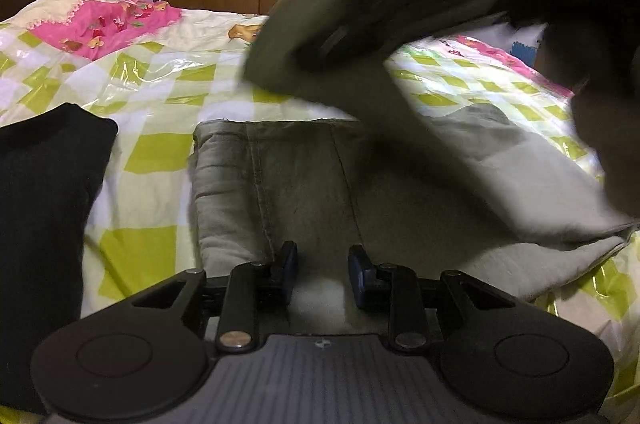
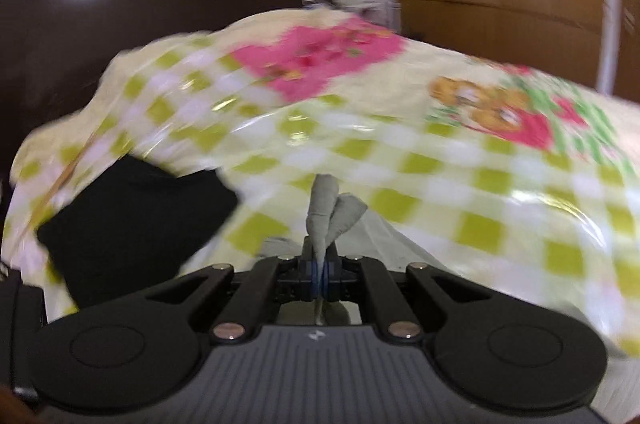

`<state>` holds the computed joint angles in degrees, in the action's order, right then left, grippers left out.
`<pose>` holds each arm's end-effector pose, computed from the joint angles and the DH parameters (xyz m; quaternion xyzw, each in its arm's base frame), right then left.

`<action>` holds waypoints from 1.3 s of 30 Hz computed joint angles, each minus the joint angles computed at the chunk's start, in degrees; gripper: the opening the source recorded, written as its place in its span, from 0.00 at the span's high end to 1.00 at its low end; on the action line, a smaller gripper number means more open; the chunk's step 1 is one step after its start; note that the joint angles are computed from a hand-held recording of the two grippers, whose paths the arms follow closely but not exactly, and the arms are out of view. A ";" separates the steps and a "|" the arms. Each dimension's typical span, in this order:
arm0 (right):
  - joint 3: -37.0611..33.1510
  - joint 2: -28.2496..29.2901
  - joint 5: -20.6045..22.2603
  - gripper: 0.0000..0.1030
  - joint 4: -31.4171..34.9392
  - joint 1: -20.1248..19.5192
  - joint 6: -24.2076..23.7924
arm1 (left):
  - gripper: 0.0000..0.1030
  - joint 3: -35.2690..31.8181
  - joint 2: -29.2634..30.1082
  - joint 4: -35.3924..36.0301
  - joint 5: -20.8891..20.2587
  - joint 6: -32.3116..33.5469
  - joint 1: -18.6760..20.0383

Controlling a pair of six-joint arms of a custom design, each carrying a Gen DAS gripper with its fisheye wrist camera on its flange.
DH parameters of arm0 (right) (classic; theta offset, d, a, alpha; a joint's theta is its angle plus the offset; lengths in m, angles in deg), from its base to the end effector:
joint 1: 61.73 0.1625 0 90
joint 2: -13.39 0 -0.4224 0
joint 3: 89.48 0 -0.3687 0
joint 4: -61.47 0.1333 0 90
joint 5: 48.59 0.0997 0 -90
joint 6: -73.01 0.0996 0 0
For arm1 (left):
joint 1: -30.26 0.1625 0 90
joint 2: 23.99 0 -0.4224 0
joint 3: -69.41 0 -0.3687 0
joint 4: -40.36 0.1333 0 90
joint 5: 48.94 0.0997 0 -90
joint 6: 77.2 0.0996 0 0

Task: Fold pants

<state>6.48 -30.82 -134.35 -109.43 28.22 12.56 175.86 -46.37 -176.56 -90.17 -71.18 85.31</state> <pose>0.1401 -0.6666 0.1293 0.4945 -0.8312 0.2353 0.0958 -0.1424 -0.5671 -0.0237 0.1554 0.8470 -0.4182 0.2890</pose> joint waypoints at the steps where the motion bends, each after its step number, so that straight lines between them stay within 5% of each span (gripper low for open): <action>1: 0.49 0.65 -0.52 0.97 0.31 0.22 -1.64 | 0.60 0.35 -0.09 -0.20 -0.01 -0.44 -0.12; 6: 1.55 3.99 -5.61 0.96 0.59 0.61 -7.12 | 0.60 2.95 -0.72 -1.37 -0.04 -2.04 -0.87; 9: 0.32 3.52 -7.81 0.90 6.74 0.32 -7.31 | 0.60 4.47 -1.19 -1.76 0.18 -2.65 -1.56; 19: 0.09 -3.39 -3.50 0.79 20.00 -1.93 -3.53 | 0.59 10.32 -5.14 -2.42 3.85 -6.92 -5.31; 23: 1.15 -7.99 -3.53 0.72 16.03 -4.58 -0.50 | 0.57 8.25 -4.48 -6.50 5.10 -2.81 -5.49; 27: 1.50 -10.37 -10.48 0.72 6.28 -7.36 2.60 | 0.56 3.17 -2.89 -6.35 2.40 0.23 -4.37; 32: -1.80 -11.05 -15.65 0.68 -0.25 -11.72 11.11 | 0.56 -3.07 -1.12 6.89 -1.72 -1.54 -2.68; 34: -5.14 -10.32 -15.38 0.64 3.50 -13.07 15.47 | 0.56 -5.12 -0.77 16.03 -0.83 -4.36 -2.31; 39: -13.84 -8.47 -8.65 0.64 23.21 -16.41 24.86 | 0.55 -6.50 -0.58 21.64 1.60 -5.66 -3.50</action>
<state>-7.36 -39.29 -142.99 -86.22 11.81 37.42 169.37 -46.96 -154.92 -88.57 -76.84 81.81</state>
